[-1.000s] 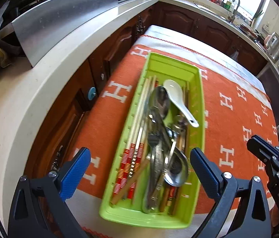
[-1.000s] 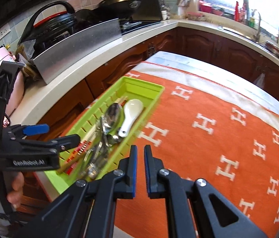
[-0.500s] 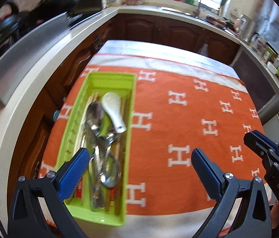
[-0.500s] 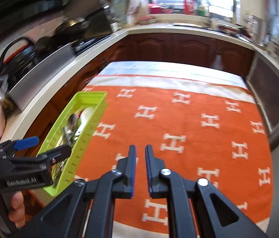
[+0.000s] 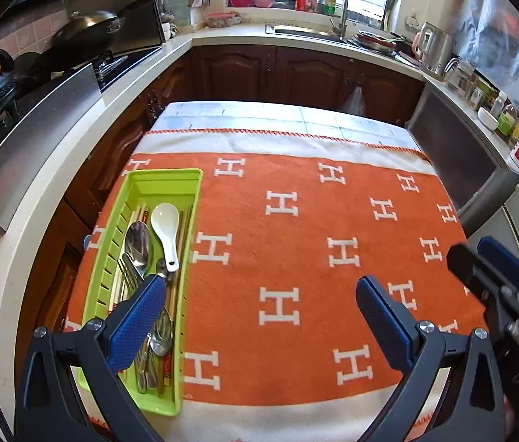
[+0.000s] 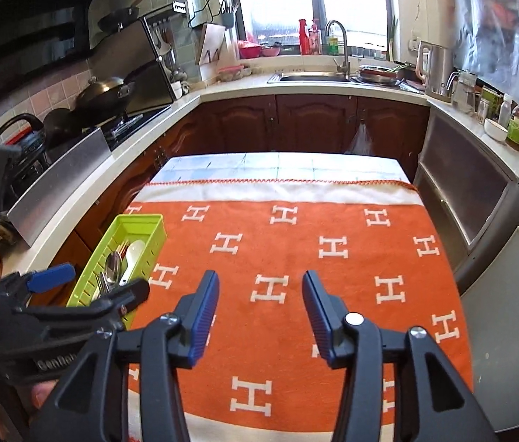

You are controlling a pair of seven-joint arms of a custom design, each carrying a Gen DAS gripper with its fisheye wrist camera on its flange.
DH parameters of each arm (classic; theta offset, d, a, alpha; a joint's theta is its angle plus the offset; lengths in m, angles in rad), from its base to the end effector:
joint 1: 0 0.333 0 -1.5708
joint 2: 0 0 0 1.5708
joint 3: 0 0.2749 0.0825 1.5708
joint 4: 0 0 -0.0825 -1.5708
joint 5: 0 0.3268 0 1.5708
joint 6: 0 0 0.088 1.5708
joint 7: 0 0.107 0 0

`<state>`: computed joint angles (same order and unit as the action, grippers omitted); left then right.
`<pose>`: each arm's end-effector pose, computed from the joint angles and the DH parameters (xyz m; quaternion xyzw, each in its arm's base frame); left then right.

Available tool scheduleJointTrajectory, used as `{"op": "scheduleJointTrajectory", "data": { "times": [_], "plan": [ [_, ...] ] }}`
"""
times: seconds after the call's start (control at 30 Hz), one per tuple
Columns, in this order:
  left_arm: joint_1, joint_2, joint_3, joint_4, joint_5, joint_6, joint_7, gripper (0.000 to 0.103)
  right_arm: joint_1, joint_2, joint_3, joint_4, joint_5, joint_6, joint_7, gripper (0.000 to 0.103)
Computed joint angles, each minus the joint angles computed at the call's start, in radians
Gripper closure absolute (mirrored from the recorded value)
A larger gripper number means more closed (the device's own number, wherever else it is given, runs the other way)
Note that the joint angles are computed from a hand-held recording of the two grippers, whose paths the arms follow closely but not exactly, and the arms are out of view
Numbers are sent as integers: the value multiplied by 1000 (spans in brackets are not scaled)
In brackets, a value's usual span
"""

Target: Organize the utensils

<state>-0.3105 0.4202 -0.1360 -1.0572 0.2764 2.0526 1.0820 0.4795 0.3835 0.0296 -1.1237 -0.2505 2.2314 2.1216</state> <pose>0.5898 -0.2399 0.6240 -0.6788 0.6687 -0.2339 0.1933 0.5622 0.2997 0.6393 -0.6671 0.6467 -0.1998 0.3112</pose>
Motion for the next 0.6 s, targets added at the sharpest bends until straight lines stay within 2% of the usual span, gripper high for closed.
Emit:
{"op": "scheduleJointTrajectory", "data": {
  "times": [0.33,0.4,0.43,0.6],
  "plan": [
    [-30,2,11,20,70,6,-26,1,-16,14,4,51,37,-39,-54,54],
    [-37,13,13,40,78,-5,-23,1,-28,57,14,142,78,-113,-89,54],
    [-39,16,13,46,77,-8,-22,1,-56,74,36,178,151,-138,-121,54],
    [-46,40,15,84,72,-24,-14,1,-34,46,5,132,124,-117,-103,54]
  ]
}}
